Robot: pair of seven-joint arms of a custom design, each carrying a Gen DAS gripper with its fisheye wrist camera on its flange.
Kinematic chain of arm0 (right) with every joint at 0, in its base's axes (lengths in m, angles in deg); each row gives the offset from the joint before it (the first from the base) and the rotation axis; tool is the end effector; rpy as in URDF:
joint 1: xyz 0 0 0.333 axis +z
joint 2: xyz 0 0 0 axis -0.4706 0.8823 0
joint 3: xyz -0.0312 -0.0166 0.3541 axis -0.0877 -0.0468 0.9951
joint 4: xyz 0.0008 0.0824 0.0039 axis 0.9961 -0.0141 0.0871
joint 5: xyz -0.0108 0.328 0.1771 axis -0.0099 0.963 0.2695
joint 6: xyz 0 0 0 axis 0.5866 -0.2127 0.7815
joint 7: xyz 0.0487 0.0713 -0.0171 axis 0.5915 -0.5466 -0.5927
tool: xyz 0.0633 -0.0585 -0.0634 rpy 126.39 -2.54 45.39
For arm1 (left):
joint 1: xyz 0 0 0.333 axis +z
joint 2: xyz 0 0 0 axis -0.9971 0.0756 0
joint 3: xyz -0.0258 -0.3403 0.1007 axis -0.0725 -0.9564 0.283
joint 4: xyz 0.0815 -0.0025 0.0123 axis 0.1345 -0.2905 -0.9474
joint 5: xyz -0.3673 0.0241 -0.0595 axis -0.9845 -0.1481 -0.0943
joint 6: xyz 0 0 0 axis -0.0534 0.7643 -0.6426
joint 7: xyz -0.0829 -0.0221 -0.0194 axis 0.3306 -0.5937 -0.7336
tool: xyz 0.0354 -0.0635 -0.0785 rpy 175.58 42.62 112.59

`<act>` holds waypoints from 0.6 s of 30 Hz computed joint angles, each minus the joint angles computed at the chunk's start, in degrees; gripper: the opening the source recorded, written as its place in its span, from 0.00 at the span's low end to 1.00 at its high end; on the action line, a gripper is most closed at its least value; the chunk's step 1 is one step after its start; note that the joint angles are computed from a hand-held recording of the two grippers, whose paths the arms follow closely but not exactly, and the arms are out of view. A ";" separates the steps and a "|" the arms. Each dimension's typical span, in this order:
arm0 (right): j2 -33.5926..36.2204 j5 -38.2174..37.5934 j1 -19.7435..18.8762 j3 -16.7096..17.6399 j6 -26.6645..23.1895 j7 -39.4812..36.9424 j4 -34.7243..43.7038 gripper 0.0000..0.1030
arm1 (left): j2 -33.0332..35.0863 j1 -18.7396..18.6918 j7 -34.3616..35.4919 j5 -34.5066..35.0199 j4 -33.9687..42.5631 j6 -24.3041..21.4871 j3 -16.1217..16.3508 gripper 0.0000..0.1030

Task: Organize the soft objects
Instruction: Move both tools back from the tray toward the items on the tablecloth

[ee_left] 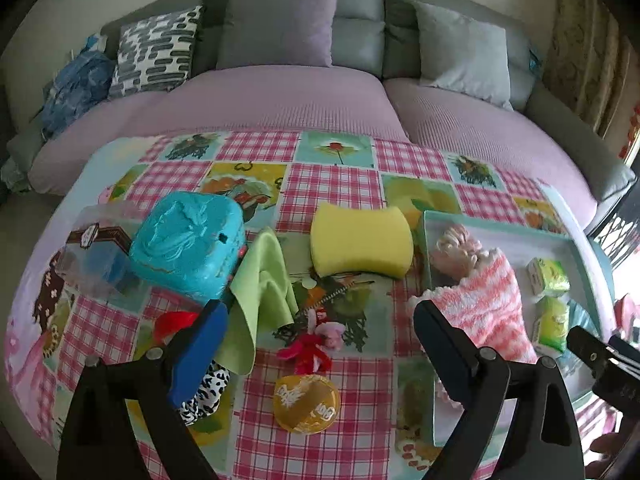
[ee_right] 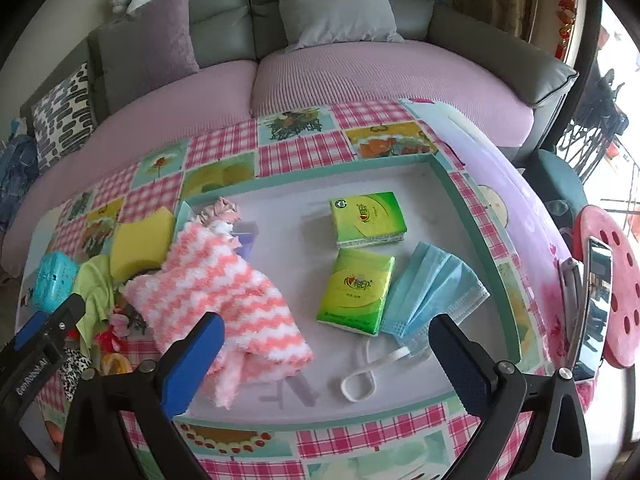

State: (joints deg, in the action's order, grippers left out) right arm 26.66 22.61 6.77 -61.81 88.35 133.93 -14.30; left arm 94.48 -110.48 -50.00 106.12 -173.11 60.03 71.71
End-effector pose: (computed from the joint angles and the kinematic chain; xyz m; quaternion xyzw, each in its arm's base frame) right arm 0.5770 0.3867 0.5097 -0.6081 0.7469 -0.1836 0.1965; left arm 0.5838 -0.3746 0.5028 -0.7100 0.6276 -0.2320 0.2196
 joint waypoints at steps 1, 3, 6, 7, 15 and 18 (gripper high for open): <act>0.04 -0.31 0.28 -0.11 -0.39 0.39 0.24 1.00 | -0.53 0.49 -0.23 -0.52 -0.82 0.93 -0.04 0.92; 0.13 -1.73 1.13 -0.48 -0.99 1.94 0.79 1.00 | -1.75 1.37 -1.39 -1.14 -2.60 2.74 0.14 0.92; -0.03 -3.30 1.85 -0.56 -0.39 4.13 1.03 1.00 | -3.55 2.60 -1.71 -1.44 -4.69 3.44 0.36 0.92; -0.03 -3.41 1.88 -0.40 0.07 4.42 1.14 1.00 | -4.18 2.80 -2.01 -1.10 -5.19 2.57 0.58 0.92; 2.54 -2.28 3.20 0.33 3.19 1.58 5.84 1.00 | -10.40 6.37 -6.97 2.34 -11.01 -1.80 1.13 0.92; 4.86 -0.83 3.94 0.67 2.82 -1.54 8.95 1.00 | -13.13 8.54 -8.98 2.37 -14.26 -1.75 0.82 0.92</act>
